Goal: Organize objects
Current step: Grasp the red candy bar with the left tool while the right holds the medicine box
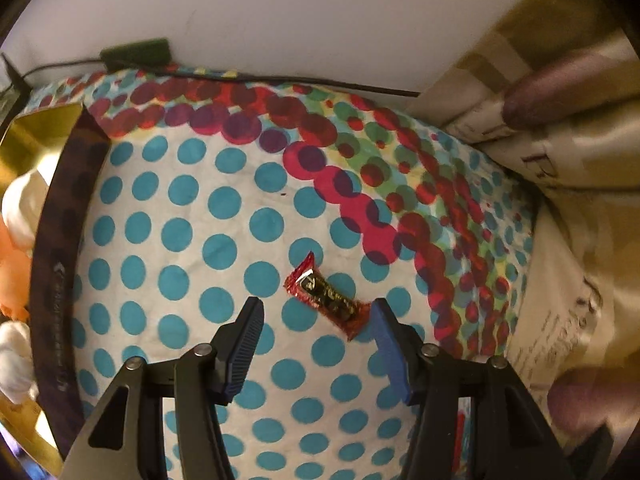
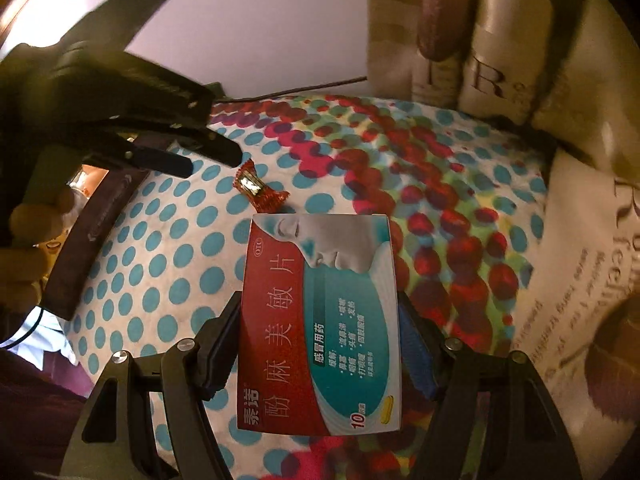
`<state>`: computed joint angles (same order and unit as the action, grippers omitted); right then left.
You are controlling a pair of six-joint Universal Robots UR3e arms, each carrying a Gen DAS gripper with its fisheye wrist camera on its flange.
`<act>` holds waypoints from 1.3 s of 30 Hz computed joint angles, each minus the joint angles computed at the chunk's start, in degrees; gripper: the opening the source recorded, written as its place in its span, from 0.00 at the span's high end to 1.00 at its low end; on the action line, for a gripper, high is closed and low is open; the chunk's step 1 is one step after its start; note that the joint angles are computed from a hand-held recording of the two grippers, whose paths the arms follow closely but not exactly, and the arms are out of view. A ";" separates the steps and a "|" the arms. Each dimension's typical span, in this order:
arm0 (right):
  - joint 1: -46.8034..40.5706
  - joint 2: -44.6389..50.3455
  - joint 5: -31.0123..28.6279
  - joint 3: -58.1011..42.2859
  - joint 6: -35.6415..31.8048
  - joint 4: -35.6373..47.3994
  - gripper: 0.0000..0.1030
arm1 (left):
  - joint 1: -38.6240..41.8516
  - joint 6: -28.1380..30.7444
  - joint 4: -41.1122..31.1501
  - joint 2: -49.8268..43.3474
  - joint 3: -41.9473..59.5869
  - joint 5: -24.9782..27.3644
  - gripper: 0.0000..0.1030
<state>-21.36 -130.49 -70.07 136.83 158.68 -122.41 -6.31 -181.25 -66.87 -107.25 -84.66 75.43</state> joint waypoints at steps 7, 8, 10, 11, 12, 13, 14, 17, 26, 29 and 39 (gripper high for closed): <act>-4.77 -5.41 1.57 0.88 -1.87 6.06 0.34 | -2.11 -9.91 -2.58 -5.41 4.95 1.51 0.45; -5.14 -5.74 1.76 0.86 -2.07 6.54 0.34 | -2.41 -11.13 -2.53 -5.81 5.22 2.15 0.45; -5.55 -6.15 1.91 0.76 -2.43 7.28 0.34 | -2.82 -12.64 -2.10 -6.54 5.65 2.83 0.45; -5.68 -6.17 2.00 0.79 -2.45 7.31 0.34 | -3.16 -13.42 -2.34 -7.26 6.43 3.61 0.45; -6.09 -6.33 2.39 0.75 -2.74 7.81 0.34 | -3.24 -14.01 -2.50 -7.64 6.80 3.81 0.45; -6.47 -6.67 2.62 0.83 -3.08 8.23 0.34 | -3.16 -14.73 -2.80 -8.09 7.26 3.57 0.45; -6.50 -6.72 2.55 0.92 -3.06 8.06 0.34 | -3.06 -15.61 -3.33 -8.55 7.72 3.37 0.45; -6.89 -6.99 2.96 0.89 -3.45 8.59 0.34 | -2.91 -17.28 -4.47 -9.32 8.40 3.43 0.45; -7.75 -8.76 4.02 1.09 -2.20 9.11 0.34 | -3.69 -18.53 -3.31 -9.64 8.41 4.09 0.46; -8.86 -9.98 4.58 0.90 -2.44 10.73 0.34 | -4.29 -18.53 -2.85 -9.50 8.31 5.44 0.54; -11.18 -12.33 5.54 0.59 -3.38 14.01 0.34 | -3.95 -13.45 -3.44 -8.90 8.31 4.22 0.82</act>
